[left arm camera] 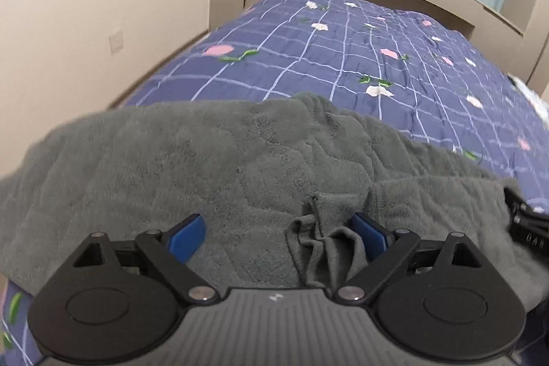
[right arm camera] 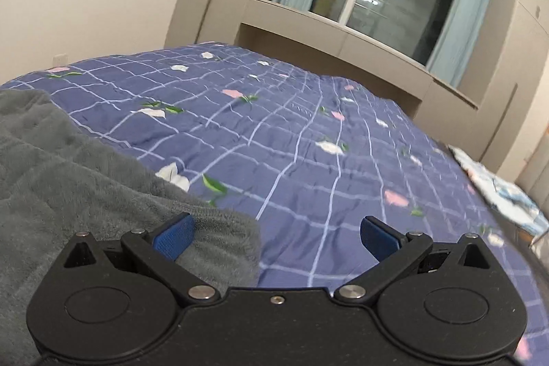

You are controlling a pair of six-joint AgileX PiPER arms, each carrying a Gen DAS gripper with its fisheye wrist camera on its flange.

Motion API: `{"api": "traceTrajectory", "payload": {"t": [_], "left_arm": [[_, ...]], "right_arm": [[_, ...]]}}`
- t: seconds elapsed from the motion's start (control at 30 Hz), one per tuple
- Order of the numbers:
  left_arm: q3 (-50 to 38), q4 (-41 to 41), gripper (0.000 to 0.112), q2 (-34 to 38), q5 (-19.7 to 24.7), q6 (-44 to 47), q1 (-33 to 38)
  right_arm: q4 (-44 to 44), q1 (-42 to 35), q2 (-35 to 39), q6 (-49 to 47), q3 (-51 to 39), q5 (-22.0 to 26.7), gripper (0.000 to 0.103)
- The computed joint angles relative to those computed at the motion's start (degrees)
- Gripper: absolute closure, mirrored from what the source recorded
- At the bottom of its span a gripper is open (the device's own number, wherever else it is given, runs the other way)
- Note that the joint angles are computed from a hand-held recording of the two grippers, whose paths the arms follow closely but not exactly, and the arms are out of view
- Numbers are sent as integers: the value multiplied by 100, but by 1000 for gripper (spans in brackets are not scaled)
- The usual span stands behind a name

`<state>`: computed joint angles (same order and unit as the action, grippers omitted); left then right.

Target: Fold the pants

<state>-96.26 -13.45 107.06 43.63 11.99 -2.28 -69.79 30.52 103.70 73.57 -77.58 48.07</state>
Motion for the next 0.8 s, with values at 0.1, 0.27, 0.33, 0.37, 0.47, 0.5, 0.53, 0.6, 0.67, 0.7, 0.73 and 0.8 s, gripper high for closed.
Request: {"api": "traceTrajectory", "payload": {"t": [0.1,0.27,0.33,0.37,0.47,0.5,0.53,0.6,0.67,0.7,0.73,0.8], "left_arm": [[265,213,16,-75,-349,-74,-124],[192,22,13,-99,-251,102,-83],[-231,-308,10,29,275,363,127],[-357,-416,10,52,473,420,216],[-258,-539,10,-145,688,626,362],[-82,-602,10,-282,637,773,398],[112,-660,10,-426,583,929,428],[457,-651,10,-649,456,1094,447],[672,-572,10,-752,320,1088,412],[744,-560,10,-775,266,1116,401],[827,-545,10,-808,187,1152,381],[997,-587,9,-869,5,1284,356]], "right_arm": [[-313,91,67,525,131,93,1],[-519,201,177,617,101,318,1],[-479,196,45,636,145,287,1],[-420,247,-38,585,131,369,1],[-256,593,-379,685,216,524,1],[-233,744,-509,779,284,474,1],[-182,912,-610,788,323,466,1],[-24,1260,-680,596,309,528,1],[203,1538,-642,371,260,604,1],[328,1631,-572,289,205,679,1],[378,1739,-457,371,169,833,1],[171,1925,-249,1015,216,1117,1]]}}
